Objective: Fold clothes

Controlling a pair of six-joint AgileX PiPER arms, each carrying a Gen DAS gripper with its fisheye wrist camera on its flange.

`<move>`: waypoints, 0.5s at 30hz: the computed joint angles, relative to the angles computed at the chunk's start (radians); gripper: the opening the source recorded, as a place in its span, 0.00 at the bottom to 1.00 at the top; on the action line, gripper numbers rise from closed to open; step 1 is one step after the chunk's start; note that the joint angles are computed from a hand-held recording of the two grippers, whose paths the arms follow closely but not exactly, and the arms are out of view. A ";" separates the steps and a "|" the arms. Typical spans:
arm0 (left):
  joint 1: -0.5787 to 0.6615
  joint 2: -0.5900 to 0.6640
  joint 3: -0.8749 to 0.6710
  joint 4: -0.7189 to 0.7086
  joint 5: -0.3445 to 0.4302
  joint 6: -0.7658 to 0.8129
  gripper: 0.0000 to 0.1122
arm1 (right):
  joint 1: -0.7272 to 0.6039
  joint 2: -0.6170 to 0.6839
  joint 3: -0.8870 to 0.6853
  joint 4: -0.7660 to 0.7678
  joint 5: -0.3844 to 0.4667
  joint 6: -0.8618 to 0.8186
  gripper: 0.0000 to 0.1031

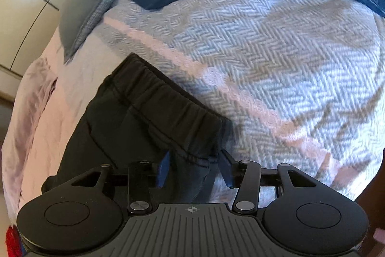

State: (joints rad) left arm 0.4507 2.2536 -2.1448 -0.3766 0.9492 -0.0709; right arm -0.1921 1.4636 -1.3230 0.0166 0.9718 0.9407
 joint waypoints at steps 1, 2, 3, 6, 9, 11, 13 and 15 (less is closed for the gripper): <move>0.009 0.022 -0.040 -0.012 0.024 -0.004 0.04 | 0.007 0.005 -0.008 -0.011 0.006 -0.002 0.24; 0.017 0.039 -0.070 -0.026 0.038 -0.006 0.03 | 0.018 0.012 -0.024 -0.032 0.018 0.001 0.24; 0.023 0.031 -0.061 -0.046 0.034 0.017 0.03 | 0.029 0.018 -0.039 -0.053 0.029 0.002 0.22; 0.036 -0.068 0.089 -0.113 -0.034 0.147 0.03 | 0.049 0.019 -0.073 -0.107 0.040 0.015 0.20; 0.047 -0.090 0.147 -0.115 -0.041 0.171 0.03 | 0.037 0.020 -0.092 -0.106 0.046 0.014 0.20; 0.035 -0.054 0.122 -0.064 -0.025 0.171 0.05 | 0.035 0.035 -0.100 -0.098 0.070 0.005 0.20; 0.021 -0.022 0.087 -0.012 -0.005 0.153 0.07 | 0.041 0.051 -0.100 -0.094 0.090 -0.011 0.21; 0.001 -0.007 0.042 0.044 0.025 0.107 0.08 | 0.038 0.057 -0.105 -0.083 0.106 -0.036 0.23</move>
